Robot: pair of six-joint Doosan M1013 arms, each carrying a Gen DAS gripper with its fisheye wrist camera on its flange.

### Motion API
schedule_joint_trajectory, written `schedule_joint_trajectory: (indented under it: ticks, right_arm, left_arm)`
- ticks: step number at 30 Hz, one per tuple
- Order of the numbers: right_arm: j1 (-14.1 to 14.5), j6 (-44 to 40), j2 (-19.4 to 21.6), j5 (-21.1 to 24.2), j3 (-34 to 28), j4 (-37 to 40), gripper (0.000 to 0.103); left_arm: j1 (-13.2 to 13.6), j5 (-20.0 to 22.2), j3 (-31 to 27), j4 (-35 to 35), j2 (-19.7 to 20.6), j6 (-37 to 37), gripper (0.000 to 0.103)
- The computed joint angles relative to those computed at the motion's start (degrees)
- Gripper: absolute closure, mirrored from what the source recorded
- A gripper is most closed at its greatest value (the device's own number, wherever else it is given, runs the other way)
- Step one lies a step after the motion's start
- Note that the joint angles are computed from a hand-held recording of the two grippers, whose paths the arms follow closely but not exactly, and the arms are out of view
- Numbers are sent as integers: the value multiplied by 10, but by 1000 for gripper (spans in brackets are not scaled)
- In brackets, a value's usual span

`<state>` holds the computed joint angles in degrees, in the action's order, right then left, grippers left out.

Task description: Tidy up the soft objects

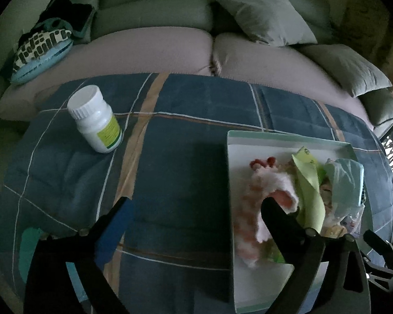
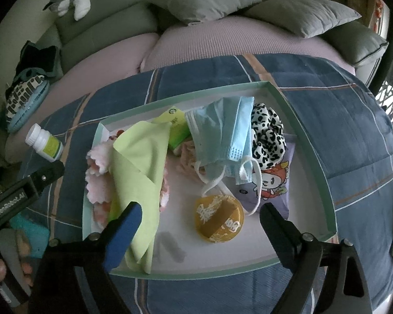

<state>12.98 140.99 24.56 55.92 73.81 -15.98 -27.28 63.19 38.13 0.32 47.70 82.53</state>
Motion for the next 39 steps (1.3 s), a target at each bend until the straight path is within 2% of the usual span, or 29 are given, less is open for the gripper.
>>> schedule_joint_trajectory:
  ticks: [1, 3, 8, 12, 17, 24, 35, 39]
  right_arm:
    - [0, 1, 0, -1, 0, -1, 8]
    - [0, 4, 0, -5, 2, -4, 0]
    - [1, 8, -3, -6, 5, -7, 0]
    - [5, 22, -9, -7, 11, -16, 0]
    - [13, 26, -14, -6, 14, -29, 0]
    - [24, 17, -18, 5, 21, -30, 0]
    - [38, 10, -26, 15, 38, -30, 0]
    - [39, 16, -31, 13, 43, -33, 0]
  left_arm:
    - [0, 2, -3, 3, 2, -1, 3]
    - [-1, 3, -4, 6, 4, -2, 2]
    - [0, -9, 11, -2, -5, -7, 0]
    - [0, -9, 21, -30, -13, 22, 0]
    - [-1, -33, 57, -57, -36, 37, 0]
    - [-13, -40, 99, 6, -61, -6, 0]
    - [-17, -34, 153, 105, -88, -70, 0]
    - [-16, -31, 166, 108, -94, -68, 0]
